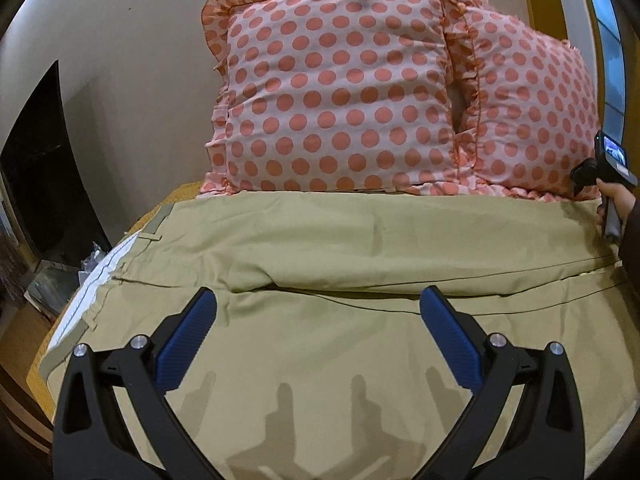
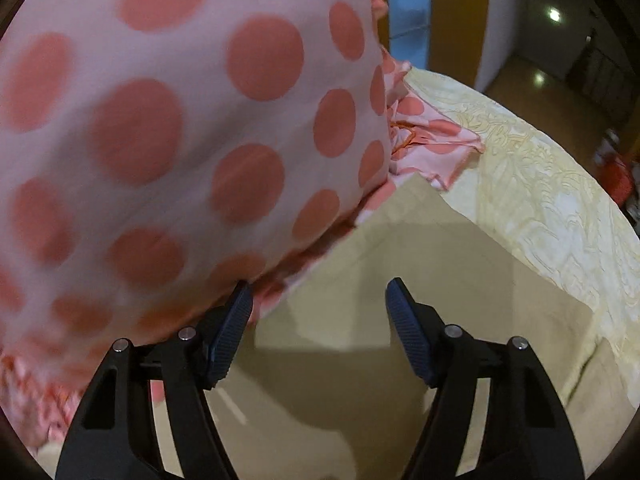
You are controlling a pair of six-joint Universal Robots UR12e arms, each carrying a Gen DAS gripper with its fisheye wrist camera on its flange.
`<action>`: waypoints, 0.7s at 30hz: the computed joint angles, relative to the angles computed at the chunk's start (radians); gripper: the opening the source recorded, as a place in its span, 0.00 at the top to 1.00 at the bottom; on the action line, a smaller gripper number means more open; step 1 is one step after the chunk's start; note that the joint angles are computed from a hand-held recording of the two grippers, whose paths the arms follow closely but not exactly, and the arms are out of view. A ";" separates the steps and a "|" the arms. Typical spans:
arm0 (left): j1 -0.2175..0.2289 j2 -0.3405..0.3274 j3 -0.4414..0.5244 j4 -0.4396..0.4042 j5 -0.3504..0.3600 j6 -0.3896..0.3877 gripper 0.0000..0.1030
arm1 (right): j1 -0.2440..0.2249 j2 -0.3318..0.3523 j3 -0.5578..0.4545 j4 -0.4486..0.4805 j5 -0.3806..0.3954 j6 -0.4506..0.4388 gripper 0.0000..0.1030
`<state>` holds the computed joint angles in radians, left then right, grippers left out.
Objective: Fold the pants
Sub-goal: 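Reach the right tool to the trouser leg end and grasp it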
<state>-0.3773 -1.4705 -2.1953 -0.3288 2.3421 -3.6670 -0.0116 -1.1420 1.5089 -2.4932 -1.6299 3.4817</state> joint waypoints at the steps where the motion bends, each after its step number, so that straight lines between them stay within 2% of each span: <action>1: 0.006 -0.003 0.002 -0.008 -0.002 0.003 0.02 | 0.004 0.010 -0.012 0.021 -0.024 -0.002 0.30; 2: 0.009 -0.003 0.002 -0.011 -0.004 0.003 0.02 | 0.016 0.022 -0.018 0.002 -0.082 -0.044 0.38; 3: 0.012 -0.003 0.002 -0.016 -0.006 0.002 0.02 | 0.019 0.021 -0.003 -0.034 -0.099 -0.074 0.46; 4: 0.016 -0.002 0.001 -0.020 -0.011 0.000 0.02 | 0.015 0.018 0.008 -0.060 -0.081 -0.083 0.53; 5: 0.018 0.001 0.000 -0.022 -0.013 -0.003 0.02 | 0.010 0.013 0.027 -0.097 -0.080 -0.089 0.70; 6: 0.021 0.004 -0.003 -0.021 -0.016 -0.007 0.02 | -0.007 0.002 0.055 -0.139 -0.047 -0.080 0.79; 7: 0.024 0.008 -0.006 -0.017 -0.018 -0.007 0.02 | -0.025 -0.006 0.073 -0.164 0.004 -0.068 0.83; 8: 0.026 0.011 -0.009 -0.015 -0.019 -0.007 0.02 | -0.048 -0.017 0.097 -0.188 0.071 -0.051 0.91; 9: 0.026 0.015 -0.012 -0.014 -0.019 -0.007 0.02 | -0.073 -0.026 0.117 -0.208 0.150 -0.024 0.95; 11: 0.030 0.032 -0.022 -0.006 -0.023 -0.001 0.02 | -0.127 -0.052 0.180 -0.301 0.314 0.040 0.95; 13: 0.041 0.057 -0.040 0.024 -0.039 0.010 0.02 | -0.191 -0.098 0.276 -0.453 0.484 0.078 0.96; 14: 0.048 0.072 -0.052 0.051 -0.049 0.019 0.02 | -0.217 -0.120 0.318 -0.506 0.545 0.088 0.96; 17: 0.072 0.109 -0.080 0.104 -0.062 0.041 0.02 | -0.313 -0.219 0.471 -0.655 0.760 0.135 0.96; 19: 0.096 0.127 -0.087 0.121 -0.080 0.056 0.02 | -0.365 -0.309 0.582 -0.667 0.834 0.139 0.96; 21: 0.129 0.146 -0.092 0.124 -0.125 0.053 0.02 | -0.393 -0.366 0.664 -0.634 0.848 0.112 0.96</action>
<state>-0.2481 -1.3242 -2.2876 -0.2048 2.2173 -3.6142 -0.4046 -1.5077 2.1730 -3.1271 -0.7818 3.5940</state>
